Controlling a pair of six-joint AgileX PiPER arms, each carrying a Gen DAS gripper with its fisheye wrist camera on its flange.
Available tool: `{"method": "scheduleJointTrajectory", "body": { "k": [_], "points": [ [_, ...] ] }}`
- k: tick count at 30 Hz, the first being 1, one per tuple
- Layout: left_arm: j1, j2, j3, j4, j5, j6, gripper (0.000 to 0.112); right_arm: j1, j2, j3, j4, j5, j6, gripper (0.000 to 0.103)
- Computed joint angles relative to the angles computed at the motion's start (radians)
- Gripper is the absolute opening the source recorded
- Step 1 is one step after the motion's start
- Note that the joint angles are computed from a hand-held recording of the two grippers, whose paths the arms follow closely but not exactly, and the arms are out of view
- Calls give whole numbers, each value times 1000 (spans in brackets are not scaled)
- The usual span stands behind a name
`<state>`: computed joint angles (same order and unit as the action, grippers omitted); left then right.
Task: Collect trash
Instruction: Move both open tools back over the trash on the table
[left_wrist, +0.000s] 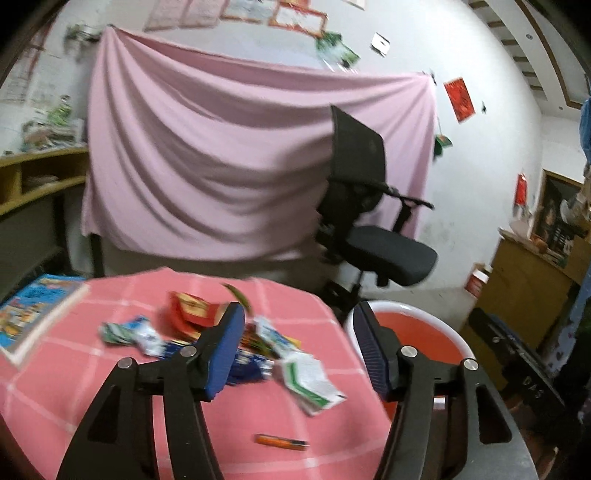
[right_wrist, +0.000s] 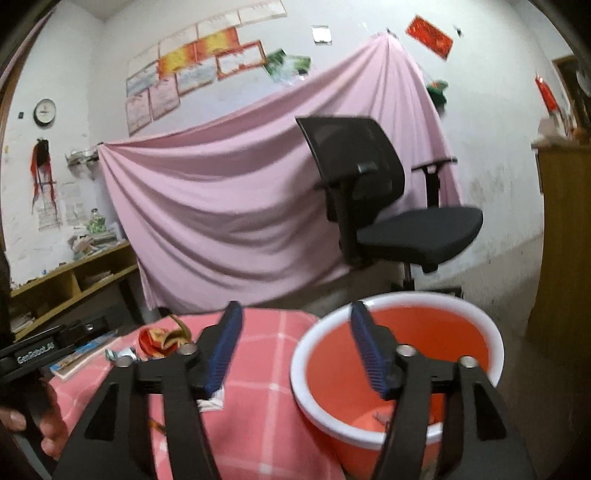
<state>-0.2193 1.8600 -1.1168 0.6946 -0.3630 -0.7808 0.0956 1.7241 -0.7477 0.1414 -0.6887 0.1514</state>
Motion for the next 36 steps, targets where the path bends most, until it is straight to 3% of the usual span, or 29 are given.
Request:
{"method": "scheduleJointTrajectory", "body": {
  "k": [4,8,11,14,17,22,26,36],
  "points": [
    [41,-34,96,-256,-91,250,57,55,2,-5,68,-53,-67,83],
    [87,-33,155,-394,-203,375,79,100,15,-17,103,-92,-107,103],
    [123,-22,181,-419,-270,399,83,132,29,-32,123,-103,-136,103],
    [162,-2,199,-399,-325,385,100,162,45,-48,139,-111,-166,103],
    [211,15,214,-341,-360,353,101,189,60,-68,162,-107,-210,103],
    [246,46,204,-298,-354,366,101,215,90,-116,203,-57,-273,103],
    [256,87,142,-232,-275,328,101,220,131,-198,312,75,-357,103],
    [268,196,-93,235,-47,-205,100,179,165,-281,318,258,-344,103]
  ]
}}
